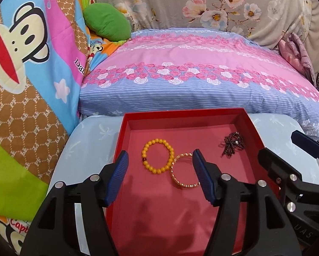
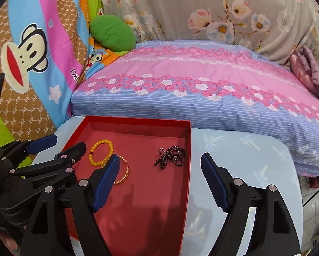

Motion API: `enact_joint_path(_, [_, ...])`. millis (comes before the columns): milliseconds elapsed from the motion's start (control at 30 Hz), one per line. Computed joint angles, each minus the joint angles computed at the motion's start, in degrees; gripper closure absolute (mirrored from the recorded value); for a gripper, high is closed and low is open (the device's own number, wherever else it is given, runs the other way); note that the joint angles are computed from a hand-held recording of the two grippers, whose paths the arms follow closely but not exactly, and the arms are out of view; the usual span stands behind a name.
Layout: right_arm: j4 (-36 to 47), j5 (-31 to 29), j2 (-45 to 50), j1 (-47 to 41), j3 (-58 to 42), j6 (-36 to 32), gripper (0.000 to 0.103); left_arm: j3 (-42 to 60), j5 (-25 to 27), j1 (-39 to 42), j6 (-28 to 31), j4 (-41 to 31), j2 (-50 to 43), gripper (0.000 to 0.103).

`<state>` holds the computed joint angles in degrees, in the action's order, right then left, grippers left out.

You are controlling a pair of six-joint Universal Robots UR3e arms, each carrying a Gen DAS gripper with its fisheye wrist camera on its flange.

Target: Organize jewelry

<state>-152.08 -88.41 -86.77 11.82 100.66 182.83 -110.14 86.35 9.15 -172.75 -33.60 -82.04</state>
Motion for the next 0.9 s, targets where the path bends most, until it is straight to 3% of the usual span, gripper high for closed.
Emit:
enact_joint_path(433, [3.69,-3.47,-19.42,4.18,14.78,2.80,0.025,-10.31,-2.17,2.56,1.65,-10.50,21.05,0.043])
enact_joint_path(800, [10.66,-4.72,-32.47,6.39,22.32,6.11,0.025,-15.06,-7.26,7.61,4.94,-25.96,38.55,0.043])
enact_joint_path(900, [12.21,-4.41,-34.90,6.54,23.80,6.83,0.025,-16.17,-9.45,10.57,6.76,-30.74,43.64,0.039])
